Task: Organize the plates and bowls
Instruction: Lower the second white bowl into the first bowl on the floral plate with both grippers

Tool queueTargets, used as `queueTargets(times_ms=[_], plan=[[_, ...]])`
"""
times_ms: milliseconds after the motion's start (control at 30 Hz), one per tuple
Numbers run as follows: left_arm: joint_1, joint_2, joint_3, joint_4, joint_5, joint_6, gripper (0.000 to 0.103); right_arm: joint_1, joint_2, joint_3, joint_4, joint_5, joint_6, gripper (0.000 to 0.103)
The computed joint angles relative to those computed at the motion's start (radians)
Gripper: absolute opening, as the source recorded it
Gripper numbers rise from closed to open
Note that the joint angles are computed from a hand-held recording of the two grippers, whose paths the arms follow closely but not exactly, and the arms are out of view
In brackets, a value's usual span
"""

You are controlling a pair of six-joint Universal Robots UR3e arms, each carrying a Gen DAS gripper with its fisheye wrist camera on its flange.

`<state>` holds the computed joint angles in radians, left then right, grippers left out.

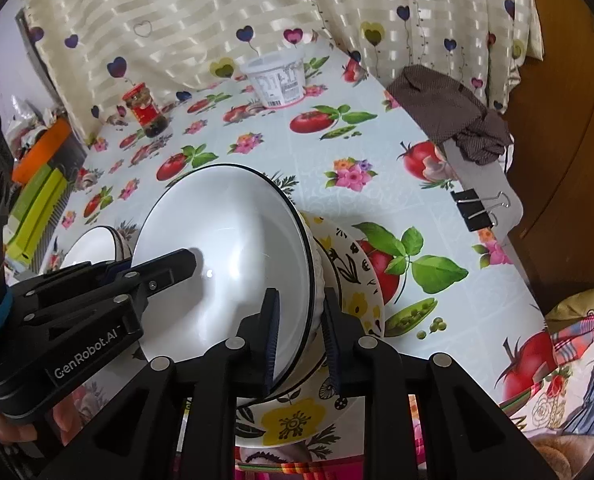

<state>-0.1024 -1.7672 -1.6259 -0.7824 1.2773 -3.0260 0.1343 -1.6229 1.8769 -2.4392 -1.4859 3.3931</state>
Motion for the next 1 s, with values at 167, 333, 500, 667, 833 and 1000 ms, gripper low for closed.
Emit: queueTargets(times_ms=[167,333,500,667,833,1000], plan=[[-0.005,0.004,-0.002,0.000,0.007,-0.004,0.017,0.034,0.005,0.016,-0.044,-0.045,-0.006,0.025],[-0.003,0.000,-0.008,-0.007,0.008,-0.003,0.017,0.085,0.027,0.018,-0.093,-0.108,-0.023,0.038],[0.000,0.002,-0.018,0.000,0.004,-0.003,0.017,0.087,0.027,0.030,-0.113,-0.107,-0.025,0.039],[0.001,-0.001,-0.015,-0.003,0.005,-0.001,0.017,0.115,0.043,0.023,-0.137,-0.149,-0.032,0.041],[0.002,0.003,-0.020,0.003,0.003,0.001,0.018,0.181,0.085,-0.014,-0.139,-0.261,-0.040,0.054],[0.003,0.008,-0.029,0.010,0.001,0.004,0.018,0.170,0.065,0.030,-0.190,-0.251,-0.058,0.054]])
